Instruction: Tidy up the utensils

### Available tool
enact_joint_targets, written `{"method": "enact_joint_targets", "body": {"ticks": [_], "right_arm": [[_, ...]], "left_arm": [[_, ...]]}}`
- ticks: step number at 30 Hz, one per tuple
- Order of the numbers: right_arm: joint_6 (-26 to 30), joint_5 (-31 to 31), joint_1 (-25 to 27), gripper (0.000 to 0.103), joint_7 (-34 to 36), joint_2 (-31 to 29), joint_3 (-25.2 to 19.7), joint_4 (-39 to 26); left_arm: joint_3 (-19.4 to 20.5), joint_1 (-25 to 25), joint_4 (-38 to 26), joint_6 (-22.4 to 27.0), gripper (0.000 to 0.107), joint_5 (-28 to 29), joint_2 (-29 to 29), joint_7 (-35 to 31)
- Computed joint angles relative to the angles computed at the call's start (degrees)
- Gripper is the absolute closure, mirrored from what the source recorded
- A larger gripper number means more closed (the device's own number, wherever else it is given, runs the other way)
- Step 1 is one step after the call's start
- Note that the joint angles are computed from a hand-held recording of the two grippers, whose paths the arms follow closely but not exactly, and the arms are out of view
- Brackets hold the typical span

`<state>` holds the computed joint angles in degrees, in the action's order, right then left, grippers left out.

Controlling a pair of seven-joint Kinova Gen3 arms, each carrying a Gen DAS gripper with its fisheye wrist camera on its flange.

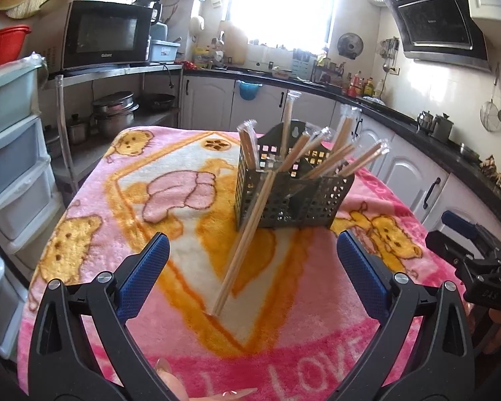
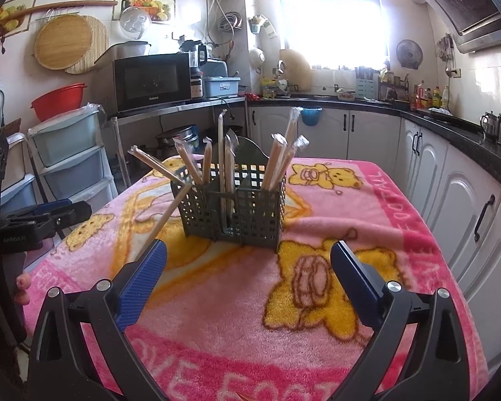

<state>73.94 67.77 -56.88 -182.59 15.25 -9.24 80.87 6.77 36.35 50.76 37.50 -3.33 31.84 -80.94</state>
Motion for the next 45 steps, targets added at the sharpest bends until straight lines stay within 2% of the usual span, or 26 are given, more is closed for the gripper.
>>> {"method": "enact_joint_targets", "body": {"ticks": [7, 12, 16, 19, 27, 35, 45], "right_arm": [[2.5, 3.3, -2.1, 0.007, -5.9, 0.9, 0.1, 2.4], [3.3, 5.9, -2.8, 0.007, -8.9, 1.0, -0.3, 4.3], [5.6, 9.9, -4.3, 0.007, -11.8, 1.8, -0.5, 6.0], [6.9, 12.4, -5.0, 0.007, -14.3, 2.2, -0.7, 7.3], [10.7, 16.1, -6.6, 0.006, -17.5, 4.4, -0.6, 8.5], [16.5, 20.7, -8.7, 0.006, -19.7, 7.6, 1.1, 8.5], [17.8, 20.8, -8.8, 0.006, -23.7, 8.2, 1.4, 9.6]], "left_arm": [[-4.2, 4.4, 6.2, -6.1, 0.015, -4.8, -1.2, 6.1], [-5.5, 6.2, 9.0, -9.0, 0.015, -7.7, -1.3, 10.4], [-10.9, 10.8, 11.4, -12.0, 0.015, -13.1, -1.5, 18.3], [-11.9, 11.8, 14.0, -15.8, 0.015, -15.5, -2.0, 21.4], [-20.3, 17.9, 18.2, -23.0, 0.015, -21.0, -2.0, 30.0], [-30.9, 24.6, 19.8, -28.5, 0.015, -21.8, -0.6, 34.9], [-35.1, 27.0, 19.9, -29.0, 0.015, -19.0, 0.2, 34.8]]}}
